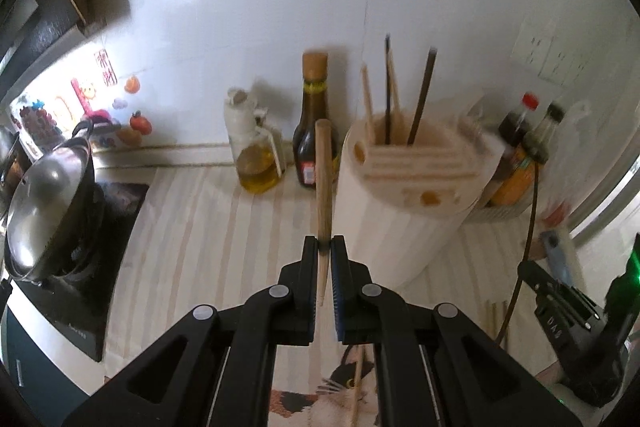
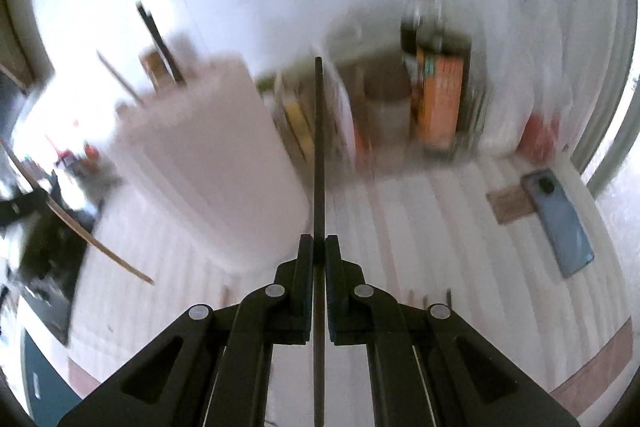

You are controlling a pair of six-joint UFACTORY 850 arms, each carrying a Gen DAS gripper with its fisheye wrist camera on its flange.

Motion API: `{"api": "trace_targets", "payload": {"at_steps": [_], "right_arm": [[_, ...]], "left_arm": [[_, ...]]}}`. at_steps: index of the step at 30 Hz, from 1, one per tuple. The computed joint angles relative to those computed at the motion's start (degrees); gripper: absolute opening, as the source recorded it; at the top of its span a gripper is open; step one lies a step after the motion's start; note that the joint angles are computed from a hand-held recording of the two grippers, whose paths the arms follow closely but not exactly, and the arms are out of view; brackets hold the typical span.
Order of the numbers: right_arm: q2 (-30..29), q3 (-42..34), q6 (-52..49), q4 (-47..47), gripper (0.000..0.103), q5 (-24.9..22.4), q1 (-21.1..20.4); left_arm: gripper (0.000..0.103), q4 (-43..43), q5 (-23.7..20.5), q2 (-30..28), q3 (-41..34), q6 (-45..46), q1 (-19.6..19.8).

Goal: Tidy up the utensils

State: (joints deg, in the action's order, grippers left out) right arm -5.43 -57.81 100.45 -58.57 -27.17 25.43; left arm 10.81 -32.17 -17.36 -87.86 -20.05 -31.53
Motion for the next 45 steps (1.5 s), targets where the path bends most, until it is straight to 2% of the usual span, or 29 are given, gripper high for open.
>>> {"api": "trace_targets", "payload": {"at_steps": [5, 8, 16, 21, 27, 37, 40, 41, 43, 45], "right_arm": [[3.04, -2.2, 8.22, -9.59, 0.005, 0.56, -1.4], [2.99, -5.58, 10.35, -13.88, 0.005, 1.17, -2.26], [-4.41, -17.88, 11.85, -21.03, 0.005, 2.71, -5.44], [-9.31, -23.37, 12.92, -23.8, 0.005, 3.78, -7.0], [-14.26, -27.6, 16.89, -29.74, 0.005, 4.59, -7.82], [-17.42, -28.24, 26.91, -42.75, 0.005, 6.12, -8.2], [-17.26, -27.7, 26.99, -43.62, 0.006, 8.55, -8.62], [-17.16, -27.6, 26.57, -43.27, 0.006, 10.41, -8.97], [-16.94, -27.52, 21.85, -39.11, 0.006, 12.7, -9.27], [-16.45, -27.02, 17.92, -35.24, 0.007, 14.91, -9.61]], "left_arm": [[0.004, -8.61, 1.0, 0.05, -4.96, 6.73, 0.76], [0.004, -14.31, 1.04, -1.62, -10.44, 11.37, 1.11], [0.004, -15.6, -1.3, -11.15, -28.26, 13.48, 1.15], [0.004, -14.99, -6.4, -19.86, -40.98, 14.01, 1.45], [0.004, -17.24, -12.32, -27.22, -50.5, 15.6, 2.05], [0.004, -16.45, -22.33, -38.43, -65.94, 15.59, 2.12], [0.005, -17.48, -24.18, -40.12, -68.11, 15.79, 2.38], [0.006, -17.2, -23.53, -39.17, -66.29, 15.33, 2.36], [0.008, -16.49, -24.81, -39.81, -67.54, 14.34, 2.24], [0.013, -15.52, -23.27, -37.61, -63.83, 13.53, 2.09]]}}
